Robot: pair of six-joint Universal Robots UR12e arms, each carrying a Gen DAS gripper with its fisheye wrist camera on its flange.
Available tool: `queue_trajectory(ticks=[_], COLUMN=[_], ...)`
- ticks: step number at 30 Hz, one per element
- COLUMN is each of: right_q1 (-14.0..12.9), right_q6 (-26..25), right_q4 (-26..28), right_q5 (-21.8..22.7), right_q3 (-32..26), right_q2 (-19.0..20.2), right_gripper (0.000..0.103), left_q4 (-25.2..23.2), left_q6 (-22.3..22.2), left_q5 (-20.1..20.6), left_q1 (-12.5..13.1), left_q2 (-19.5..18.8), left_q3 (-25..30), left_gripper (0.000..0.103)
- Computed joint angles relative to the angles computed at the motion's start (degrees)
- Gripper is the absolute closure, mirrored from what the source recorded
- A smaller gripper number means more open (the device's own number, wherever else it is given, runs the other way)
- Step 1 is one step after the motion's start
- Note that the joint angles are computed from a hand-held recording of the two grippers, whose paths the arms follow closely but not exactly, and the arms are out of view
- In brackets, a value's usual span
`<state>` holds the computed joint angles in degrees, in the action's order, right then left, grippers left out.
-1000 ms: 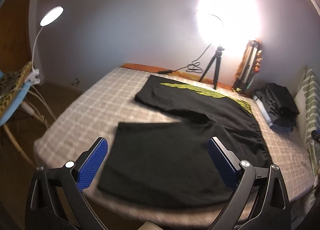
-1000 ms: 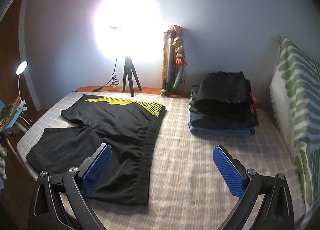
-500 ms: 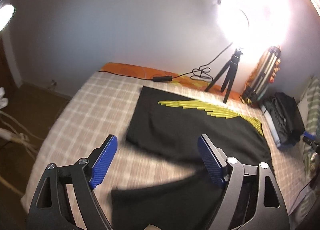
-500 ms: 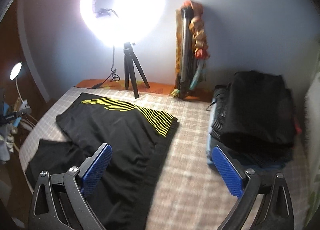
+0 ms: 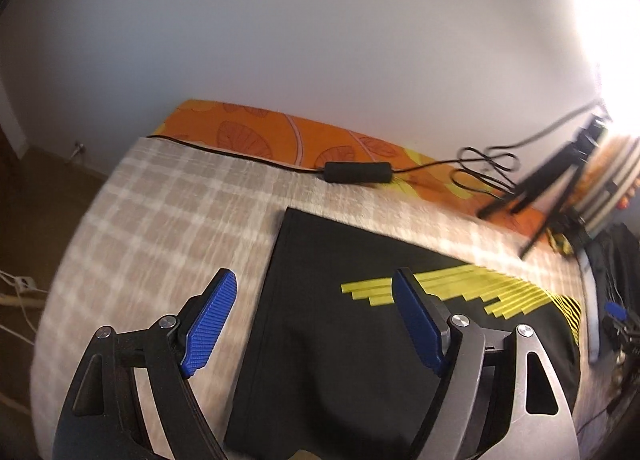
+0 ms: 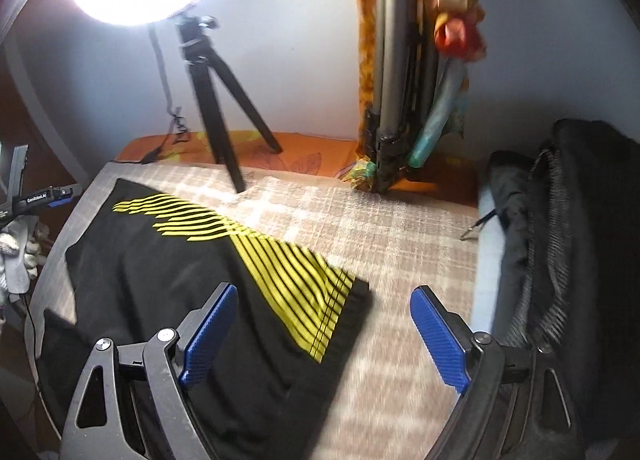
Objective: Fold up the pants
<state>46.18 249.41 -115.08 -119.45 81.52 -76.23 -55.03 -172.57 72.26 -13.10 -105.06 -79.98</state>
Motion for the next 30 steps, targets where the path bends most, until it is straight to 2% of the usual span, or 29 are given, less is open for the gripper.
queue_trajectory(ticks=[5, 10, 14, 17, 19, 22, 24, 25, 26, 27, 28, 29, 30], right_q1=[-2.31, -3.99, -4.95, -5.47, -5.47, -5.38, -5.09, -4.87, -4.66, -4.47, -4.37, -4.31, -4.34], right_q6=[-1.01, -1.92, -2.55, -3.26, -4.42, -6.4, -7.85, -8.73, -9.73, -10.47, -11.2, -11.71, -12.22], right_q4=[-4.86, -8.18, -10.55, -11.01, -9.87, -7.31, -6.06, -5.01, -4.22, -3.57, -3.57, -4.01, -5.32], right_q5=[3.27, 5.92, 7.88, 9.25, 8.6, 8.14, 7.89, 7.59, 7.44, 7.18, 7.21, 7.58, 8.5], right_q3=[2.74, 4.71, 6.05, 6.23, 5.44, 3.71, 2.56, 1.74, 0.98, 0.29, -0.17, -0.35, -0.26], right_q2=[-0.46, -0.47, -0.47, -0.19, 0.32, 1.34, 1.97, 2.38, 2.77, 3.15, 3.48, 3.53, 3.47], right_gripper=[0.014, 0.014, 0.014, 0.013, 0.011, 0.012, 0.025, 0.029, 0.037, 0.05, 0.057, 0.073, 0.081], left_q4=[0.09, 0.74, 1.07, 3.33, 4.67, 7.02, 7.89, 8.17, 8.65, 9.34, 9.75, 9.95, 9.73], left_q6=[-0.77, -3.3, -2.35, -0.93, -0.11, 1.5, 2.42, 2.65, 3.33, 4.15, 5.09, 5.46, 5.36], left_q5=[3.79, 4.57, 4.74, 7.07, 8.92, 8.8, 8.65, 8.42, 8.61, 9.42, 10.13, 10.52, 10.27], left_q1=[-1.51, -1.61, -1.87, -2.49, -2.99, -3.32, -3.58, -3.81, -4.12, -4.45, -4.77, -4.97, -4.98], left_q2=[-3.79, -5.51, -6.07, -6.09, -6.03, -5.48, -5.28, -5.32, -5.27, -5.2, -5.15, -5.1, -5.09], left_q3=[3.14, 4.1, 4.16, 3.45, 3.07, 2.02, 1.74, 1.66, 1.49, 1.28, 1.17, 1.12, 1.24], left_gripper=[0.024, 0.024, 0.024, 0.025, 0.029, 0.056, 0.083, 0.089, 0.095, 0.098, 0.099, 0.1, 0.101])
